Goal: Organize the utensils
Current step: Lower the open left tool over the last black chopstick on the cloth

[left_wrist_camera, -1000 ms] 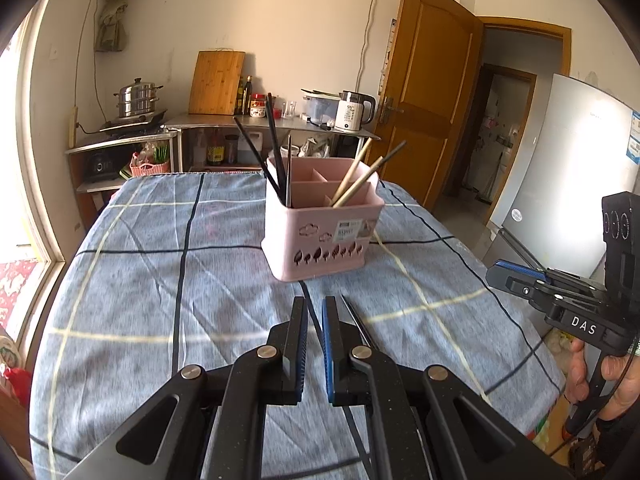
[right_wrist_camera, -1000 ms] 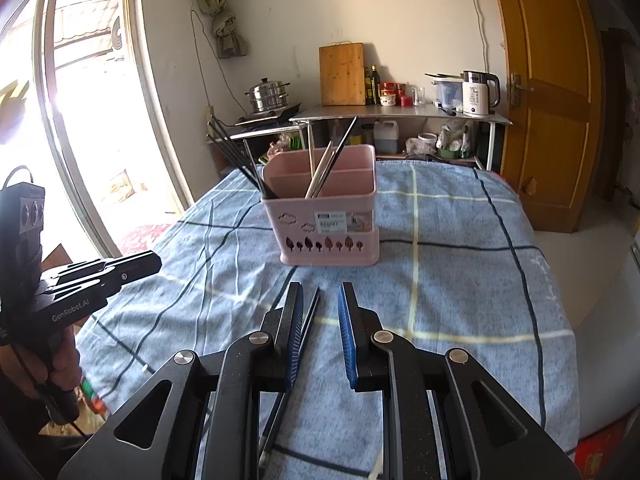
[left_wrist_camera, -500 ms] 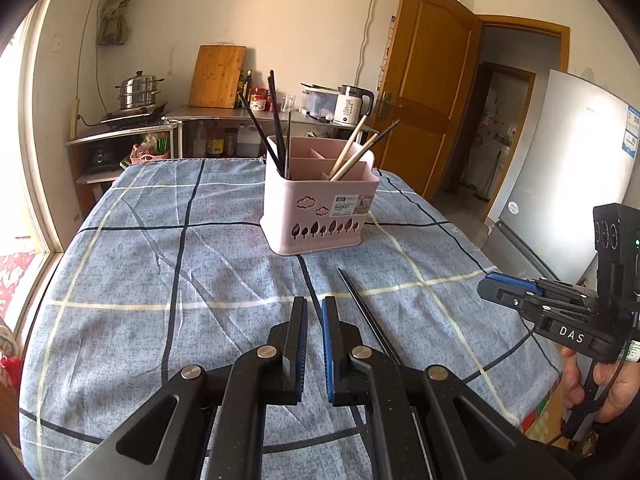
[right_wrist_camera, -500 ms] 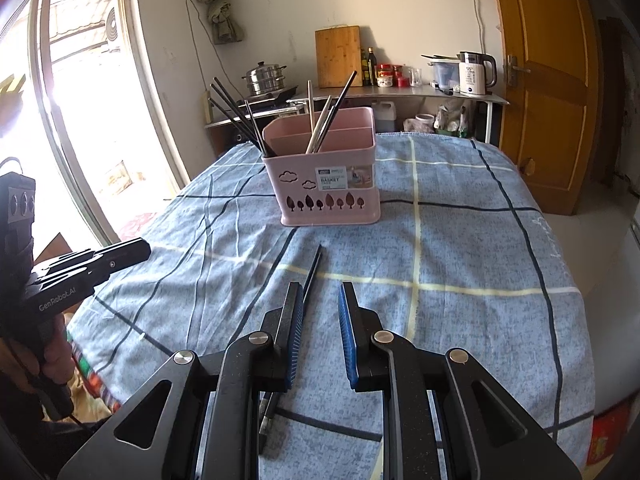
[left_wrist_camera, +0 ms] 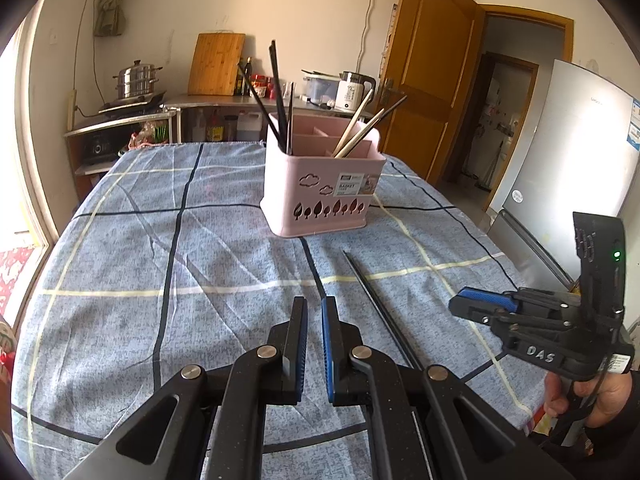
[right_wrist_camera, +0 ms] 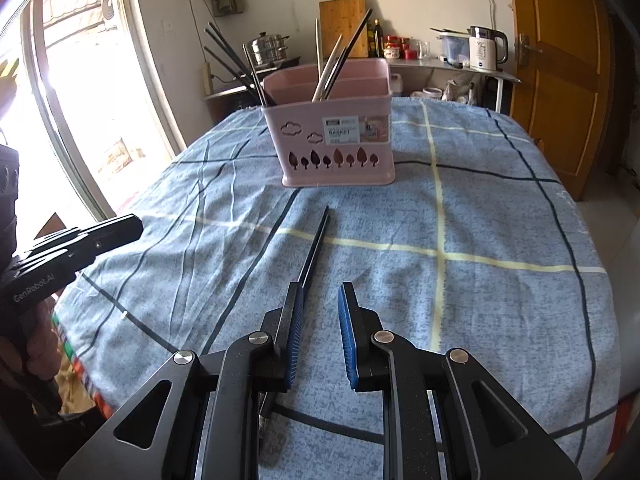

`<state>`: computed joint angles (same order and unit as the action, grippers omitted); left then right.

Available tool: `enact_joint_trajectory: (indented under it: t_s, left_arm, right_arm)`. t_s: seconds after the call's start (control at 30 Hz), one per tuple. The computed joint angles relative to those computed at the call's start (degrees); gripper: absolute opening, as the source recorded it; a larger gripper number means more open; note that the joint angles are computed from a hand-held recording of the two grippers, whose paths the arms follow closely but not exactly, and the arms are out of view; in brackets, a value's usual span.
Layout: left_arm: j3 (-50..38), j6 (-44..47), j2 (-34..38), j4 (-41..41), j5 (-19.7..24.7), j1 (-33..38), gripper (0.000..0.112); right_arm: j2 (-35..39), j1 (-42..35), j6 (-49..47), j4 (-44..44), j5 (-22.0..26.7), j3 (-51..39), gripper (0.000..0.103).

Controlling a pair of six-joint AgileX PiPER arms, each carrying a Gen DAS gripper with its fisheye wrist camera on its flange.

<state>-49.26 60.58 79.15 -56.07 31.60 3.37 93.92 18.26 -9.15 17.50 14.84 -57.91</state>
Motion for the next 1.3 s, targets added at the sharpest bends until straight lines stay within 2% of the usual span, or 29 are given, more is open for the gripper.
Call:
enact_joint_trajectory:
  t_s: [0.27, 0.4, 0.63, 0.77, 0.93, 1.1, 1.23, 1.3]
  left_arm:
    - [-0.3, 0.7, 1.6, -0.2, 0.3, 1.0, 0.006]
    - [-0.5, 0.7, 2.4, -0.3, 0.2, 1.2, 0.006]
    - [-1.0, -1.0, 3.5, 1.1, -0.2, 0.9, 0.007]
    - [-1.2, -1.8, 3.7, 1.8, -0.3, 0.4, 0.007]
    - [-2.1, -3.6, 4.9, 3.3, -0.8, -0.8, 0.007]
    - [-2.9, -5.0, 5.7, 4.6, -1.3, -2.4, 0.007]
    - [-3.0, -5.9, 6.2, 5.5, -1.7, -3.8, 0.007]
    - [-3.0, -6.4, 6.3, 6.0, -1.8, -4.4, 0.007]
  right_arm:
    - [7.1, 1.4, 1.6, -0.9, 2.2, -4.5, 0.019]
    - [10.4, 1.9, 6.1, -5.4, 4.2, -7.1, 0.019]
    - [11.1, 2.0, 3.0, -1.4, 4.0, -7.8, 0.02]
    - [12.0, 4.0, 8.5, -8.6, 3.9, -8.5, 0.021]
    - [11.4, 1.9, 3.7, -1.2, 3.8, -7.6, 0.021]
    - [9.8, -0.4, 7.1, -2.7, 3.4, -5.8, 0.021]
    - [7.7, -3.1, 2.0, 4.3, 1.9, -3.1, 0.021]
    - [8.4, -3.2, 5.8, 0.6, 2.5, -3.7, 0.021]
